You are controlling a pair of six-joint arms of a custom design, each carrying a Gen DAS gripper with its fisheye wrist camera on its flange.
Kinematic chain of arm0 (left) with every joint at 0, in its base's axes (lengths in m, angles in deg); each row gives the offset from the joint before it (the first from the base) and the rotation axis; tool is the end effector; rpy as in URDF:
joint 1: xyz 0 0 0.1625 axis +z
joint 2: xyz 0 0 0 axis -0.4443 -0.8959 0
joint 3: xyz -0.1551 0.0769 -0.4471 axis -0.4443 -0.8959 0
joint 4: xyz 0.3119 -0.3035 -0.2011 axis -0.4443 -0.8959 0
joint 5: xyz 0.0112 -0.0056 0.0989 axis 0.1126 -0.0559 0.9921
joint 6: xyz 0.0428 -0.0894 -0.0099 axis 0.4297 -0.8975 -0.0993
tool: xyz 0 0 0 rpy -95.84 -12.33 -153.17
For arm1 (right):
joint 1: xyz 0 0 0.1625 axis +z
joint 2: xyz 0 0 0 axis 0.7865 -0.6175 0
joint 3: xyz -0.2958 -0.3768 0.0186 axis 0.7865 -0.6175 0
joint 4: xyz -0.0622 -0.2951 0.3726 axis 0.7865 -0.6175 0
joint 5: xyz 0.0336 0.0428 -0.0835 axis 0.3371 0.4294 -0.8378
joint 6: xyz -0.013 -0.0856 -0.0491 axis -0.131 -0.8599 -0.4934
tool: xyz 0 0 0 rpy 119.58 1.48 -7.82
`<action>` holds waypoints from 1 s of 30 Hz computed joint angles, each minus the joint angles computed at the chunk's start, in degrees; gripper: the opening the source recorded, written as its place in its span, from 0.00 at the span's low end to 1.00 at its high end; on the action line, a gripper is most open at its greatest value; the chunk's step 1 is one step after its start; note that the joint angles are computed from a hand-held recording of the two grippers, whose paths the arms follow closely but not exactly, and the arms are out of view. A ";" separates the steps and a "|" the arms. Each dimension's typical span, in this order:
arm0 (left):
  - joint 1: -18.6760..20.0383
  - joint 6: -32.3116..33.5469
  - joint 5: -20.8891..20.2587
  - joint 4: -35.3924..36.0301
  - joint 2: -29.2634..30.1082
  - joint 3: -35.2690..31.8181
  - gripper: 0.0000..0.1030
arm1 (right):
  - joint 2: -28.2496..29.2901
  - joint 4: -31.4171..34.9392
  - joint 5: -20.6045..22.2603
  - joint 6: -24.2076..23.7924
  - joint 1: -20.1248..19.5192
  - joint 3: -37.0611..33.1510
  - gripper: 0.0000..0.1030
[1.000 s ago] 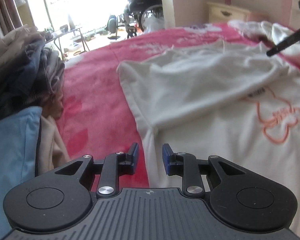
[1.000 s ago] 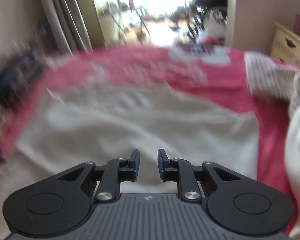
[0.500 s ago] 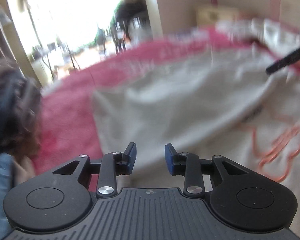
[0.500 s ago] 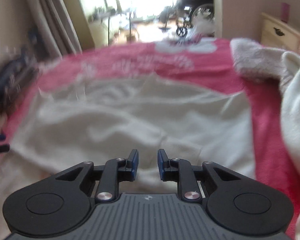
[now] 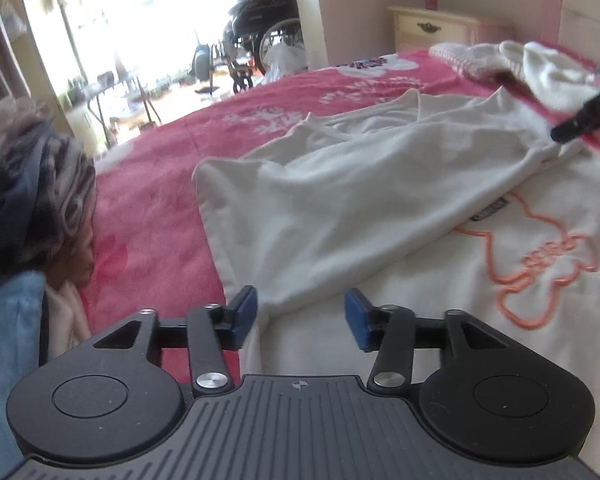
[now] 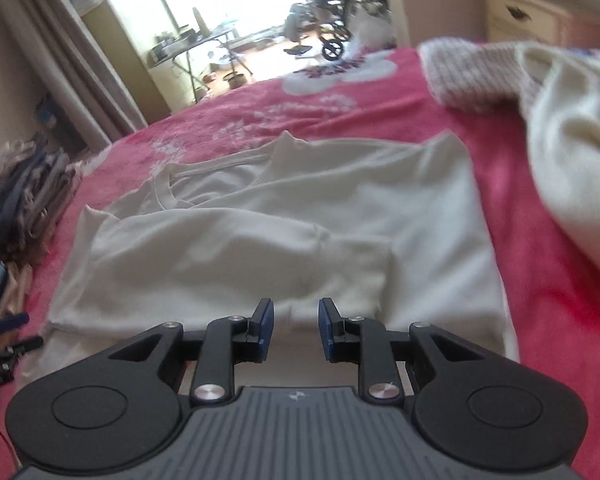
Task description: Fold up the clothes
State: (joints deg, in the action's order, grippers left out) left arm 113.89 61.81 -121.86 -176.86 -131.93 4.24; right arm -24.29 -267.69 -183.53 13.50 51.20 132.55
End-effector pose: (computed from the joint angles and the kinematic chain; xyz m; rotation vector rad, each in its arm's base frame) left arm 0.1346 -0.7725 0.3819 1.0050 2.2301 -0.6495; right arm 0.2706 -0.7892 -0.0083 0.1608 -2.5602 0.8895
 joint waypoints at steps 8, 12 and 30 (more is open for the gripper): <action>2.62 -15.65 -2.89 32.78 -5.65 -7.26 0.66 | -10.42 -2.32 1.15 8.66 0.77 15.29 0.41; 4.95 -19.89 -5.57 45.93 -7.00 -9.84 0.66 | -14.97 -0.46 0.34 14.14 0.90 22.33 0.42; 6.49 -17.14 -5.80 49.60 -12.69 0.43 0.53 | -19.07 -8.37 0.19 28.01 -2.07 35.86 0.47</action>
State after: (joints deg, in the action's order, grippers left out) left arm 120.38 44.66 -127.66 -127.27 -144.61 4.67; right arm -43.36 -276.06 -183.34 41.52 49.13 168.42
